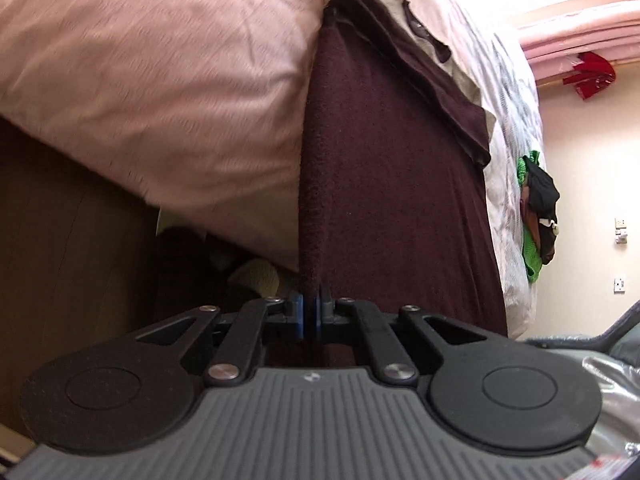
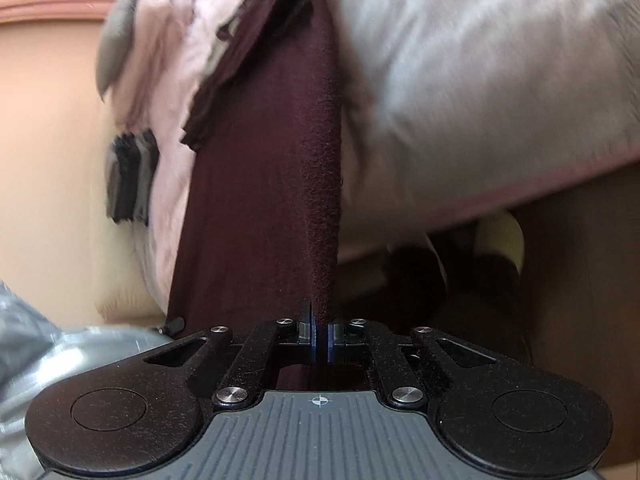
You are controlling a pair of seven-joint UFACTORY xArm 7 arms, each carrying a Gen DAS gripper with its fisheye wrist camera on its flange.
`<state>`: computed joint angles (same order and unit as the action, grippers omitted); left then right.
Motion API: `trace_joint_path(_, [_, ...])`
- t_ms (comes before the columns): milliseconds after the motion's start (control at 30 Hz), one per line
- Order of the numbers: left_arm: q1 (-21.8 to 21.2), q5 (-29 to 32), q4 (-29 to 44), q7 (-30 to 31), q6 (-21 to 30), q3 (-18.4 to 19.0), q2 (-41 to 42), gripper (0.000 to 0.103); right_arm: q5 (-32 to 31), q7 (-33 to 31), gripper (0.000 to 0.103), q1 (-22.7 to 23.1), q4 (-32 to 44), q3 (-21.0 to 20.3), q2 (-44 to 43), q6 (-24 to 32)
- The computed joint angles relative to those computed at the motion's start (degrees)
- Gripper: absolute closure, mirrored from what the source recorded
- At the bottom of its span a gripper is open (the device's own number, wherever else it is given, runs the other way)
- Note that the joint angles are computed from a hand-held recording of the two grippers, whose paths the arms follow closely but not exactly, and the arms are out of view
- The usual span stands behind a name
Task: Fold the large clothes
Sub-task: 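Lift the hem with both tools and fold it toward the collar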
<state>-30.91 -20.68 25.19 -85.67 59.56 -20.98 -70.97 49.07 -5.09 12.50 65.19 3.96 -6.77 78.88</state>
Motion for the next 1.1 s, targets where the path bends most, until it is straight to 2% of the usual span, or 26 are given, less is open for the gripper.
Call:
trace_joint_path(100, [1.0, 1.2, -0.6, 2.0, -3.0, 1.1, 0.3, 0.101, 0.9, 0.0, 0.102, -0.1, 2.6, -0.1, 1.8, 0.3])
trace_joint_path(200, [3.8, 4.7, -1.1, 8.4, -9.5, 4.4, 2.7, 0.100, 3.6, -1.8, 0.102, -0.7, 6.8, 0.0, 5.3, -1.4])
trace_joint_path(300, [8.0, 8.0, -1.8, 15.5, -19.9, 8.5, 7.7, 0.100, 6.9, -1.7, 0.102, -0.9, 14.0, 1.2, 11.2, -5.6])
trace_joint_path(400, [10.7, 9.8, -1.5, 23.7, -31.5, 13.7, 15.8, 0.100, 7.2, -0.7, 0.102, -0.4, 24.3, 3.8, 19.8, -10.0])
trace_joint_path(467, [10.6, 9.6, -0.9, 30.3, -40.3, 18.3, 23.2, 0.100, 6.3, -0.3, 0.101, 0.0, 33.8, 5.7, 27.9, -13.0])
trace_joint_path(533, [9.8, 8.4, 1.4, 36.3, -46.0, 23.0, 31.7, 0.100, 5.0, 0.4, 0.101, 0.5, 42.9, 7.1, 36.0, -15.9])
trace_joint_path(567, [7.7, 6.6, 2.7, 39.6, -48.8, 26.6, 36.2, 0.099, 4.0, 2.1, 0.101, 1.6, 47.6, 7.5, 40.4, -18.7])
trace_joint_path(600, [5.8, 4.4, 4.0, 42.3, -49.8, 30.2, 39.7, 0.098, 3.1, 5.1, 0.094, 2.3, 51.1, 7.5, 43.9, -20.6])
trace_joint_path(633, [2.8, 1.4, 5.4, 45.3, -51.2, 34.6, 43.0, 0.097, 1.7, 9.0, 0.075, 3.3, 55.4, 7.2, 47.9, -22.1])
trace_joint_path(667, [-1.2, -1.6, 6.2, 49.6, -53.2, 39.5, 45.3, 0.094, 0.5, 11.2, 0.065, 3.9, 58.4, 7.5, 51.0, -24.8])
trace_joint_path(700, [-3.6, -3.8, 6.8, 53.5, -54.7, 42.6, 47.2, 0.092, 0.0, 11.1, 0.058, 4.5, 59.0, 7.2, 52.2, -28.1])
trace_joint_path(767, [-3.6, -3.7, 7.4, 57.5, -57.7, 44.2, 49.9, 0.091, -0.6, 5.6, 0.058, 4.3, 56.8, 8.7, 52.2, -35.1])
trace_joint_path(833, [-6.9, -5.3, 7.2, 63.3, -60.3, 48.3, 50.2, 0.086, -1.1, -2.0, 0.058, 2.8, 54.6, 11.4, 51.6, -38.5])
trace_joint_path(900, [-5.5, -4.5, 6.4, 66.8, -62.3, 47.3, 50.4, 0.086, -2.5, -9.0, 0.058, 1.3, 52.5, 14.0, 50.9, -40.1])
trace_joint_path(967, [-4.0, -2.9, 5.9, 70.3, -62.0, 45.7, 50.0, 0.086, -3.8, -16.4, 0.058, -0.2, 48.1, 16.4, 48.6, -42.4])
trace_joint_path(1000, [-5.2, -2.9, 5.4, 72.3, -62.3, 46.5, 49.4, 0.084, -4.4, -19.1, 0.058, -0.6, 46.6, 17.0, 47.7, -43.3])
trace_joint_path(1100, [-4.1, -1.9, 3.6, 73.9, -64.1, 42.8, 48.4, 0.081, -1.1, -31.2, 0.058, -2.3, 36.8, 21.4, 42.2, -50.6])
